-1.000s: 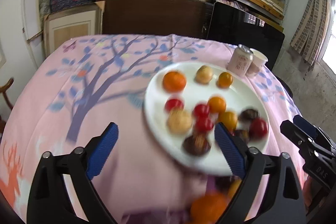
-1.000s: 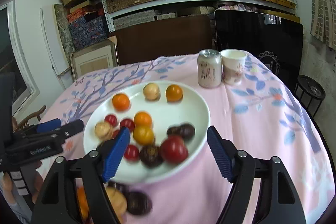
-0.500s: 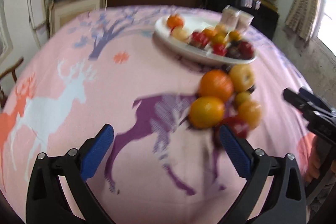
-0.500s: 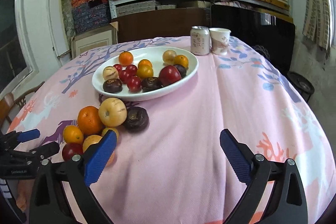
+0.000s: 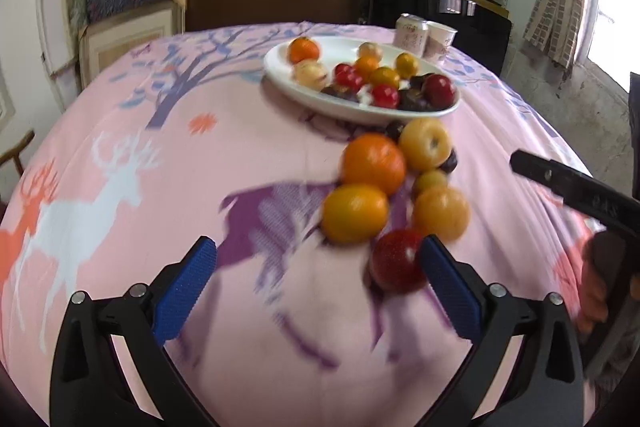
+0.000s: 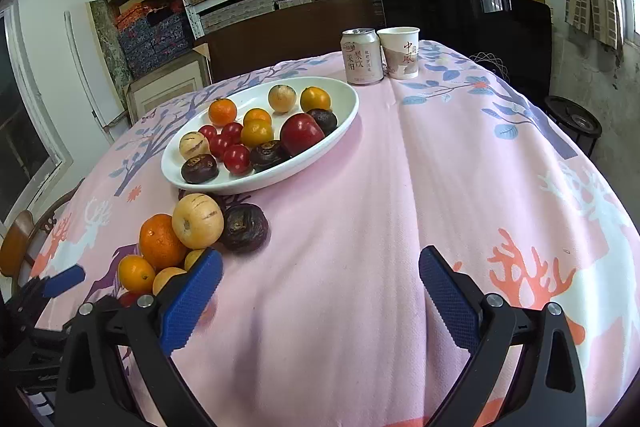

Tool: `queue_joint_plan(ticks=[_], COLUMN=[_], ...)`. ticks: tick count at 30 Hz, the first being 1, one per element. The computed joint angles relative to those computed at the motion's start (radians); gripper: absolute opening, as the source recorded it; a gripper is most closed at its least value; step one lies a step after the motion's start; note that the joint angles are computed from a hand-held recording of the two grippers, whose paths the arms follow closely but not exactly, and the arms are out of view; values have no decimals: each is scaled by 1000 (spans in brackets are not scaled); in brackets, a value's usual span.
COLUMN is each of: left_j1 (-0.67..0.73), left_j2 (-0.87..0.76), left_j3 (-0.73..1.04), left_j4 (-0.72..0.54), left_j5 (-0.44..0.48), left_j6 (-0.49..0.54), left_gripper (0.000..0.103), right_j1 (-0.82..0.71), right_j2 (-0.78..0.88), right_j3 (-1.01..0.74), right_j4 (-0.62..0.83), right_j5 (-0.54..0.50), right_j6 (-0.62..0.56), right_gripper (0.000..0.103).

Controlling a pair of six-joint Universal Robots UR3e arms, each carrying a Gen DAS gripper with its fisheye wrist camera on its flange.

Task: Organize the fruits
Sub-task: 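Grasp a red plum with the left tool while the right tool grasps a large yellow fruit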

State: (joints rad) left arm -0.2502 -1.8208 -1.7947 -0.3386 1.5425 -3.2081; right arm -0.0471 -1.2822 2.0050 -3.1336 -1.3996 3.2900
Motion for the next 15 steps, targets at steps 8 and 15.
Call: queue_joint_plan(ticks=[8,15], left_j1=[52,-40], left_j2=[135,0], left_j3=[-166,17], left_j4=[27,-167], left_j5=[-23,56], left_j6=[-5,74], left_gripper=[99,99], right_j1=[9,14], right_j2=[-8,-7], right_j3=[7,3], right_j4=[-17,-12], right_j5=[10,3], right_j6=[-12,-11], right_gripper=[99,99])
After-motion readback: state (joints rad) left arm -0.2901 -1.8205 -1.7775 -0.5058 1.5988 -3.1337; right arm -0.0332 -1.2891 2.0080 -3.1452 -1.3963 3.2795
